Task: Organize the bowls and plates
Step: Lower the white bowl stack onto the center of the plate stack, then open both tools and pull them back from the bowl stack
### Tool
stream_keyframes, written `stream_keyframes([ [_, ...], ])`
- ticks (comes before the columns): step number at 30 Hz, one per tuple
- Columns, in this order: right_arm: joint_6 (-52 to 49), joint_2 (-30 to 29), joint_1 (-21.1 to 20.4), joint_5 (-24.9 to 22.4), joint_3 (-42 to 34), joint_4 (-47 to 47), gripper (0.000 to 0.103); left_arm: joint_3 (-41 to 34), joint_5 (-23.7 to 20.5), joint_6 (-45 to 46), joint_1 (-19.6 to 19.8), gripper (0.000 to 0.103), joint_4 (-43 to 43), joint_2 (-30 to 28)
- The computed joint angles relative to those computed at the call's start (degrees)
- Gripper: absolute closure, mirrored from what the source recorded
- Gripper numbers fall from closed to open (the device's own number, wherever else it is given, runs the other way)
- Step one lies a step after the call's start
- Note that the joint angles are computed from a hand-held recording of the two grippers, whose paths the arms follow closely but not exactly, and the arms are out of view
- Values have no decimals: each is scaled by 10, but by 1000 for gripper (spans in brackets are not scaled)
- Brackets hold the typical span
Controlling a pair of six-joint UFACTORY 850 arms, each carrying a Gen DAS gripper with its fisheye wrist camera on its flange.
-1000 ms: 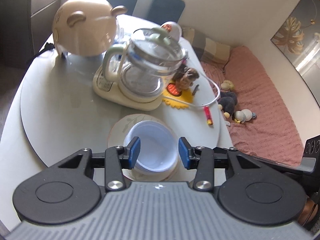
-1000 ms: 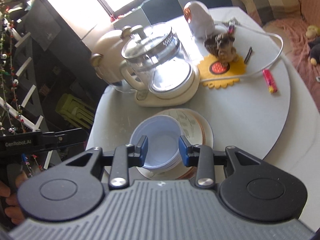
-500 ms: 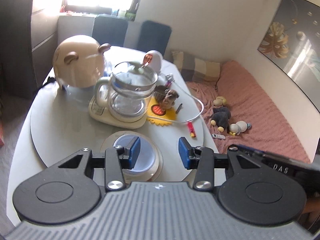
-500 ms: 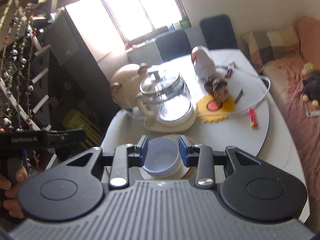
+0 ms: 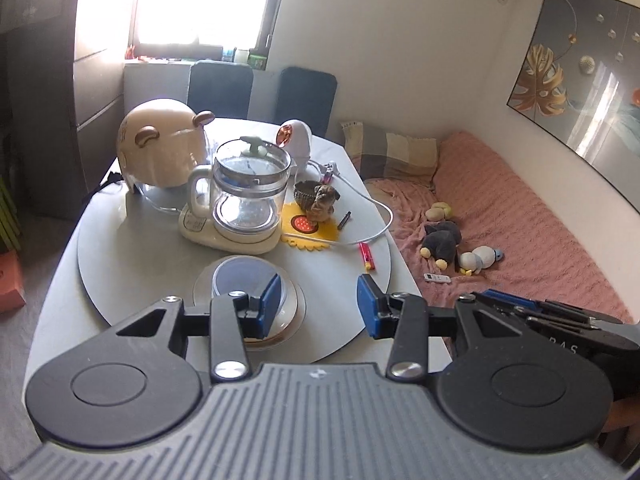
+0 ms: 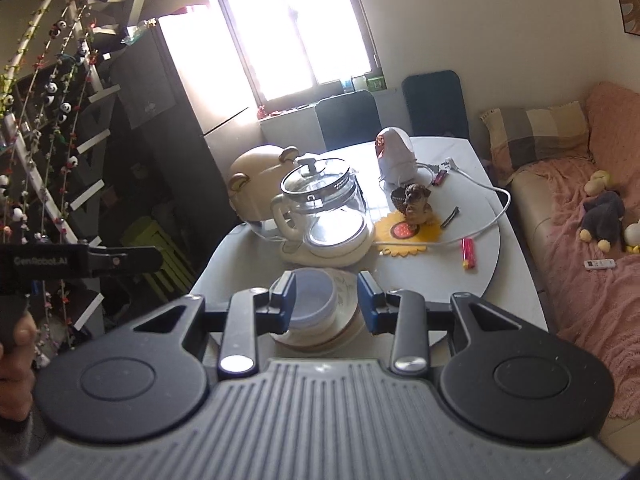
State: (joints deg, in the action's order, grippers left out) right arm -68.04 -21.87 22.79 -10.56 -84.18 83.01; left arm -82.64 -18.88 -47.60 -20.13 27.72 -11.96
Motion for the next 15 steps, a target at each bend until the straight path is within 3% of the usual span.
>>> stream_keyframes([
  [4,-48,29,-1,0,35,43,59,20,-6,-60,-19,52,54,22],
  [9,-139,53,1,6,70,126,59,45,-24,-125,-40,50,130,38],
  [13,-244,62,8,24,88,224,59,65,-18,-107,-37,48,99,48],
  [15,-326,63,12,27,89,306,59,71,-12,-97,-30,41,86,49],
])
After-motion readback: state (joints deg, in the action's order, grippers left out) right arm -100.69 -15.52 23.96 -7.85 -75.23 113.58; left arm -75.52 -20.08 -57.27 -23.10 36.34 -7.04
